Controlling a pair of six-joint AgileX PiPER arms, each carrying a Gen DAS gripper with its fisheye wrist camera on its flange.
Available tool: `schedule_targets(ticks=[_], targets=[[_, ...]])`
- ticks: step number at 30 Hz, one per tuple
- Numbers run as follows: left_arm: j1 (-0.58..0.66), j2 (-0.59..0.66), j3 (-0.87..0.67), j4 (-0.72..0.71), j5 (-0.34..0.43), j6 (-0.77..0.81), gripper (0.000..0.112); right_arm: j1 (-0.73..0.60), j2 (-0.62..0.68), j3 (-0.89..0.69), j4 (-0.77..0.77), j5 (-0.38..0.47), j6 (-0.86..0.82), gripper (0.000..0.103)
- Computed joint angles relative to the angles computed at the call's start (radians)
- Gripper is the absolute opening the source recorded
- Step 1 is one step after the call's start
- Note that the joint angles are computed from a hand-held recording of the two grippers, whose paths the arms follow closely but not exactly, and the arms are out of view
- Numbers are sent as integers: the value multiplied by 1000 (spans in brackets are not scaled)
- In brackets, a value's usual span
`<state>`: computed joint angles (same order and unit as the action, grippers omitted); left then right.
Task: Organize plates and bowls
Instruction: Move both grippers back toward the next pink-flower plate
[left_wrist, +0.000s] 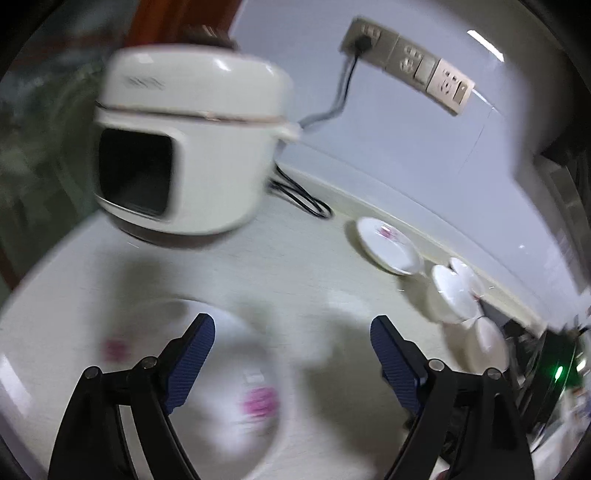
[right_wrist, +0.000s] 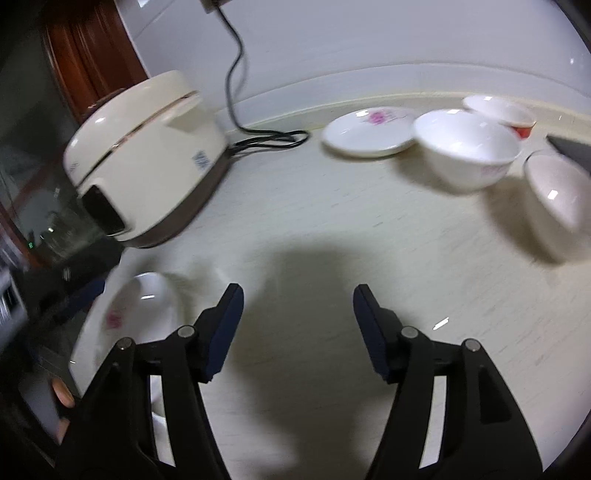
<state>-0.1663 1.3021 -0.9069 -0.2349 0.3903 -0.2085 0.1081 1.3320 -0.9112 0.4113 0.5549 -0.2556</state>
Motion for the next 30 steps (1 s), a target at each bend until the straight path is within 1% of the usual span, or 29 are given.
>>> schedule_targets(ticks=[1, 2, 3, 4, 5, 6, 7, 8, 9, 10, 11, 12, 13, 14, 15, 17, 18, 20, 21, 23, 26, 28, 30], targets=[[-8, 52, -50, -34, 30, -2, 87, -23, 18, -18, -14, 4, -31, 65], [-23, 104, -102, -28, 59, -40, 87, -48, 32, -24, -12, -5, -69, 65], [-48, 156, -155, 18, 78, -113, 87, -75, 48, -31, 16, -10, -125, 65], [-75, 196, -194, 64, 71, -174, 87, -104, 60, -31, 58, -13, -187, 65], [-97, 217, -213, 112, 60, -230, 87, -142, 75, -28, 115, -13, -260, 65], [-126, 257, -252, 198, 48, -327, 87, -192, 89, -25, 202, 7, -356, 65], [-149, 292, -287, 266, 49, -404, 87, -253, 113, -35, 302, 68, -422, 65], [-157, 313, -304, 298, 46, -441, 87, -295, 118, -33, 391, 104, -499, 65], [-168, 358, -350, 318, 48, -467, 87, -329, 106, -14, 477, 118, -580, 65], [-177, 400, -397, 331, 58, -480, 87, -355, 96, 2, 543, 133, -648, 65], [-190, 456, -464, 347, 78, -494, 87, -366, 90, 11, 568, 146, -677, 65], [-199, 503, -522, 360, 91, -504, 87, -364, 80, 18, 574, 143, -690, 66], [-206, 541, -570, 370, 101, -511, 87, -346, 74, 18, 546, 128, -671, 68], [-214, 589, -632, 394, 119, -534, 87, -331, 72, 15, 511, 122, -643, 73], [-225, 648, -709, 436, 148, -572, 88, -324, 71, 13, 483, 103, -601, 70], [-241, 753, -857, 485, 217, -592, 88, -354, 86, 1, 484, 131, -571, 71], [-242, 792, -910, 484, 239, -589, 88, -374, 84, 2, 491, 137, -558, 71], [-234, 863, -1016, 426, 284, -531, 88, -405, 70, 13, 494, 128, -528, 71], [-236, 894, -1064, 434, 309, -531, 88, -426, 66, 17, 506, 136, -525, 71], [-247, 937, -1138, 480, 353, -540, 88, -461, 68, 20, 535, 154, -523, 71], [-250, 1006, -1252, 444, 423, -448, 88, -491, 65, 22, 549, 175, -503, 71], [-259, 1040, -1300, 456, 462, -436, 88, -495, 51, 31, 549, 181, -501, 71], [-268, 1052, -1300, 493, 462, -456, 88, -494, 39, 37, 551, 180, -512, 71]])
